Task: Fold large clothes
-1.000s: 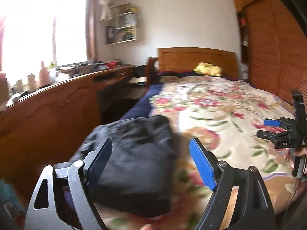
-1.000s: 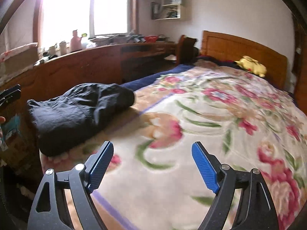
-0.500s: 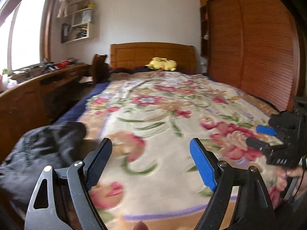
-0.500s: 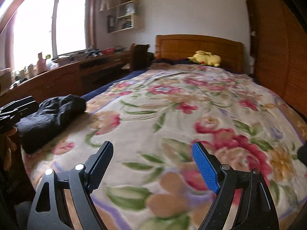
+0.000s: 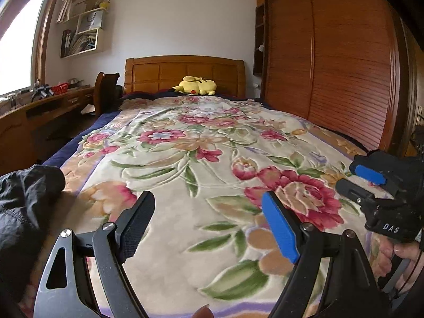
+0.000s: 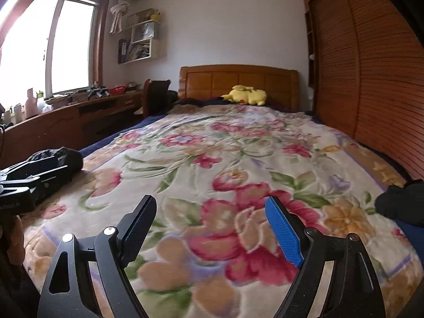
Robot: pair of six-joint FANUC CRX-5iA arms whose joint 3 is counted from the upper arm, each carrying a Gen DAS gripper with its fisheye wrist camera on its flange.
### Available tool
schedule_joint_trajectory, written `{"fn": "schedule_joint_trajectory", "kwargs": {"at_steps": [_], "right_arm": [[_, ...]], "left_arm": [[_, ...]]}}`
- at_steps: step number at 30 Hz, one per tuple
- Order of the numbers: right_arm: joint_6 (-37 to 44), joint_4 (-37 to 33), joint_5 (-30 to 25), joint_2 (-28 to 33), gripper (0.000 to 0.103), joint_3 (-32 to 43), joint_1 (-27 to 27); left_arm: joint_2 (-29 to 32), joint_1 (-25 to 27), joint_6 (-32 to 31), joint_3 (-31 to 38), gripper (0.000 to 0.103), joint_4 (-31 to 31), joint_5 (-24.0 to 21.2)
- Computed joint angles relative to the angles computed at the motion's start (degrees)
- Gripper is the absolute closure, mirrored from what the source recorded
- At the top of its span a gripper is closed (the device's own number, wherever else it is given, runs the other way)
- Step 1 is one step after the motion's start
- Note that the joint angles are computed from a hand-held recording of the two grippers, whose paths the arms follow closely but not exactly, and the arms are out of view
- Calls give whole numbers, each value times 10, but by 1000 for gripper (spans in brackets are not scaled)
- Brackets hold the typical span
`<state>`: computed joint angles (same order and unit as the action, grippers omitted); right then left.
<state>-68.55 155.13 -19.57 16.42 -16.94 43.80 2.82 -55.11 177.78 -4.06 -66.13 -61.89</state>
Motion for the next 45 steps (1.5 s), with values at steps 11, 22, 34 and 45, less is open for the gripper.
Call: {"fn": "schedule_joint_trajectory", "kwargs": {"at_steps": [11, 22, 34, 45], "right_arm": [[-13, -2, -69, 13, 18, -25, 5], [-18, 1, -79, 15, 17, -28, 0], [-52, 45, -72, 14, 17, -23, -14], [-66, 67, -68, 13, 18, -21, -20]], "left_arm": [[39, -28, 40, 16, 19, -35, -38], [47, -27, 41, 15, 19, -29, -39], [44, -27, 46, 11, 19, -29, -42], [44, -28, 47, 10, 19, -30, -43]]}}
